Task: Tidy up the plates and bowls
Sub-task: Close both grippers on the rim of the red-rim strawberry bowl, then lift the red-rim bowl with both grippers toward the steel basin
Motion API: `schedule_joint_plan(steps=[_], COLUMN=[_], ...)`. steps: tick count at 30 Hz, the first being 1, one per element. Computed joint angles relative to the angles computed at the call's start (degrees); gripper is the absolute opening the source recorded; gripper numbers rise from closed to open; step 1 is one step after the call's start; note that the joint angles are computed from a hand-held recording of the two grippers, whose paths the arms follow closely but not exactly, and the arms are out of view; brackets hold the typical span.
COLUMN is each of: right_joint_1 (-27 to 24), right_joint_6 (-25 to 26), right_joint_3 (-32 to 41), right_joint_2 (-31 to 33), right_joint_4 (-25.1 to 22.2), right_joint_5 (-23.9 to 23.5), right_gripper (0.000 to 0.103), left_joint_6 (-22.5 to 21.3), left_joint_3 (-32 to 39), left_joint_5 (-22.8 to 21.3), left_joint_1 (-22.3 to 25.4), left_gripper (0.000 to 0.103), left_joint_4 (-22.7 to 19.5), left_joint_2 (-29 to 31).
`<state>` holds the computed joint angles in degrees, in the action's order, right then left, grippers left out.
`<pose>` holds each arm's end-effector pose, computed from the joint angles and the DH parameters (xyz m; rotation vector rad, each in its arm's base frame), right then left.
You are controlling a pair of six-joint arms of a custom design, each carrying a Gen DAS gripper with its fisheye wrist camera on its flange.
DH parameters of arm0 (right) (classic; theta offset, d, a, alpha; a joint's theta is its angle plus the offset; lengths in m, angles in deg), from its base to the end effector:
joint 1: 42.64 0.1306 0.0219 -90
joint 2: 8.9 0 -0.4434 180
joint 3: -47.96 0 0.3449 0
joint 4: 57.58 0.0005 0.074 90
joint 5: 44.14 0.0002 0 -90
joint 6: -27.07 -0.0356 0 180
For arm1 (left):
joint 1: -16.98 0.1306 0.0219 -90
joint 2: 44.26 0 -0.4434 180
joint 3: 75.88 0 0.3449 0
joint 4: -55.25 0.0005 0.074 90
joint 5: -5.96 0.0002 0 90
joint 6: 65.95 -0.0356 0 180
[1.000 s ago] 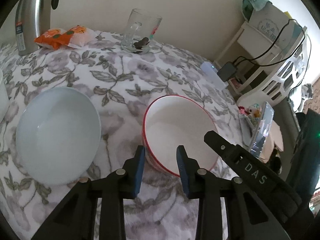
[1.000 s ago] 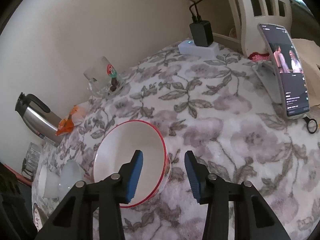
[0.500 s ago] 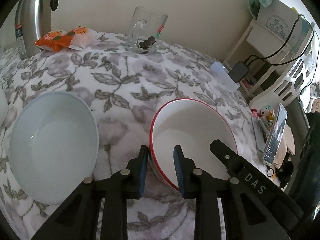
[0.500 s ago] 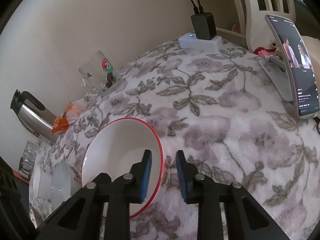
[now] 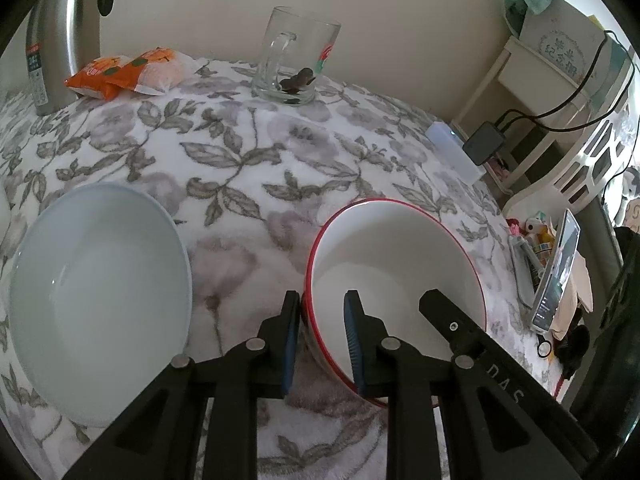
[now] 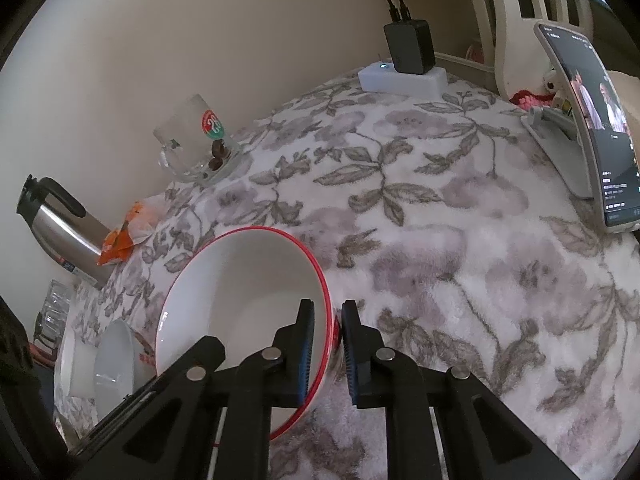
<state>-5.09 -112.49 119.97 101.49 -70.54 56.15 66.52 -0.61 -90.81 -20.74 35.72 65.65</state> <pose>0.4123 0.3083 0.2468 0.3398 2.4762 0.4408 0.4140 -0.3155 0.2627 -0.1549 2.5541 -0.4169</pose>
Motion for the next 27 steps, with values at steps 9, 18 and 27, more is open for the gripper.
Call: schedule_joint_plan(steps=[9,18,27], right_joint_1=[0.7,1.6,4.2], right_joint_6=[0.8,1.8,1.1], right_joint_3=[0.1,-0.8,-0.7], right_joint_2=[-0.4,-2.9,-6.2], right_joint_4=[-0.8,-3.6,-7.9], right_joint_5=[1.9,4.0,6.5], right_gripper=[0.013,0.011,0.011], left_joint_6=[-1.8,-1.4,-0.5], left_joint_3=[-0.1,-1.0,-2.8], left_joint_5=[-0.7,-0.3,-0.1], left_joint_1=[-0.3,-1.6,-2.5], left_gripper=[0.019,0.018,0.017], left_joint_4=[-0.2,-1.1,-2.4], left_joint_2=[-0.2,-2.3,-6.6])
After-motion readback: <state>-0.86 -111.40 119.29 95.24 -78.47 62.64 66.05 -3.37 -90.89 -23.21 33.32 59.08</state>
